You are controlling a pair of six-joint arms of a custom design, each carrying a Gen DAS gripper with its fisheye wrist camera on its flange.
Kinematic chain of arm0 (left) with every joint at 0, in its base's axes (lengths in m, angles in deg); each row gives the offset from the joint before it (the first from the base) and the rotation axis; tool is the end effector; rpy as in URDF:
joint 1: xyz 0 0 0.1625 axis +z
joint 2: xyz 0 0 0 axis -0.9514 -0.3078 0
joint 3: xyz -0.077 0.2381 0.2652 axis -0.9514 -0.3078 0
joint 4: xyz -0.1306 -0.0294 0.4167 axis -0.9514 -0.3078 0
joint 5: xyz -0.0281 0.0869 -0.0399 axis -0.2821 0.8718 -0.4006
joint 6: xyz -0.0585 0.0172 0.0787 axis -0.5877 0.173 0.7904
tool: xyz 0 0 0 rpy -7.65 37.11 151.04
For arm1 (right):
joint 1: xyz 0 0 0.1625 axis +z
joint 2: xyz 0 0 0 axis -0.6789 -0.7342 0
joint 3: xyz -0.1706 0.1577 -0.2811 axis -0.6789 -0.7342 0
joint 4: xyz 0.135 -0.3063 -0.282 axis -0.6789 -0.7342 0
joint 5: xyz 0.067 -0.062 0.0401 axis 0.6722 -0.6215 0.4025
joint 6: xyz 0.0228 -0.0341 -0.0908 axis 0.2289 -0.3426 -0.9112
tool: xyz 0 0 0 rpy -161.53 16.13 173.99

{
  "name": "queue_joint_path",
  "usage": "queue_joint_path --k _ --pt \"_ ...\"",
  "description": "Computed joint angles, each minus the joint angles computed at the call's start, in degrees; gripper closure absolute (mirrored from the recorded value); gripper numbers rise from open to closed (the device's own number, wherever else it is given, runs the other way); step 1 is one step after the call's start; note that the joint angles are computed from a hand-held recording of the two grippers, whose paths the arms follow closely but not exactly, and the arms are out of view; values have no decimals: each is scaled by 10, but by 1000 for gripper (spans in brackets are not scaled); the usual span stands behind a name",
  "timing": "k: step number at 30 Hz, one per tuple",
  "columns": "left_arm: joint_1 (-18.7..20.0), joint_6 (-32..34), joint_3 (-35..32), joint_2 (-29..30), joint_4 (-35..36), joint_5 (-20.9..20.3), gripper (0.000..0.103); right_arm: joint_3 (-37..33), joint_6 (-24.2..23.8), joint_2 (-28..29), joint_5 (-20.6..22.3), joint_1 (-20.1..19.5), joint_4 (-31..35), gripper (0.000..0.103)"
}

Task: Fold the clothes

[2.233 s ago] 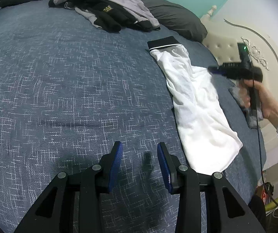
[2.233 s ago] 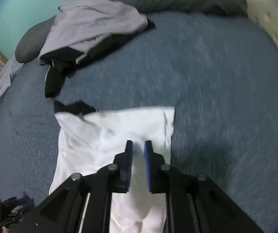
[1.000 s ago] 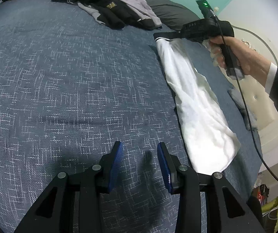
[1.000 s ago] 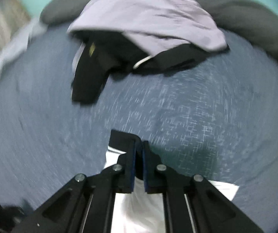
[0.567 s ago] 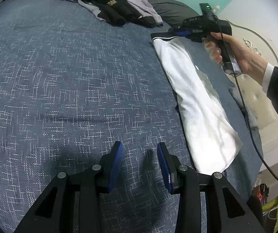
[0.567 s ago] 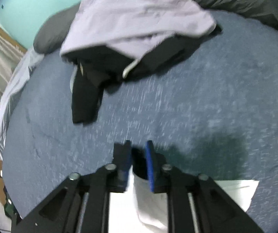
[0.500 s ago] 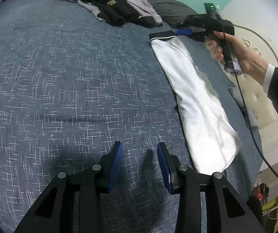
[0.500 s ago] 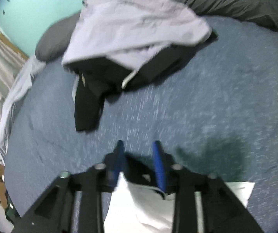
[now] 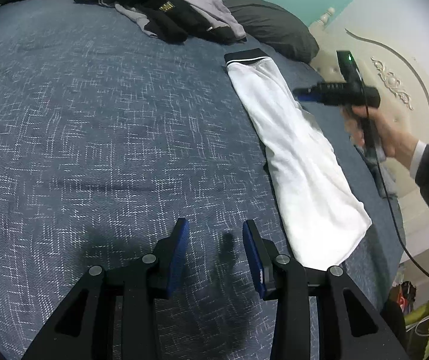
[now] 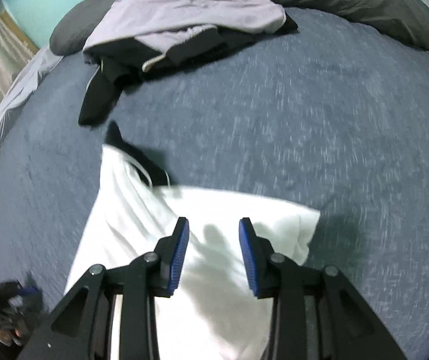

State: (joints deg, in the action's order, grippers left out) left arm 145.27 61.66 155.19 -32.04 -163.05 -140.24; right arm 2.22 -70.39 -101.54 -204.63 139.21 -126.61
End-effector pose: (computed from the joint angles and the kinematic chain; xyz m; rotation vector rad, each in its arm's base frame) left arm -0.0121 -0.5571 0.2156 0.6740 2.8851 -0.4360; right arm 0.1594 -0.6681 0.1469 0.3573 -2.5329 0.4444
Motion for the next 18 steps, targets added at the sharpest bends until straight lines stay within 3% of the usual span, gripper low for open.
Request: queue_joint_path --k 6,9,12,16,18 --pt "2 1 0 2 1 2 63 17 -34 2 -21 -3 3 69" --pt "2 1 1 2 2 2 63 29 -60 -4 2 -5 -21 92" --pt "3 1 1 2 2 3 63 37 -70 -10 16 -3 -43 99" --pt "3 2 3 -2 1 1 63 61 -53 -32 40 -9 -118 100" --pt "3 2 2 -2 1 1 63 64 -29 -31 11 -11 -137 100"
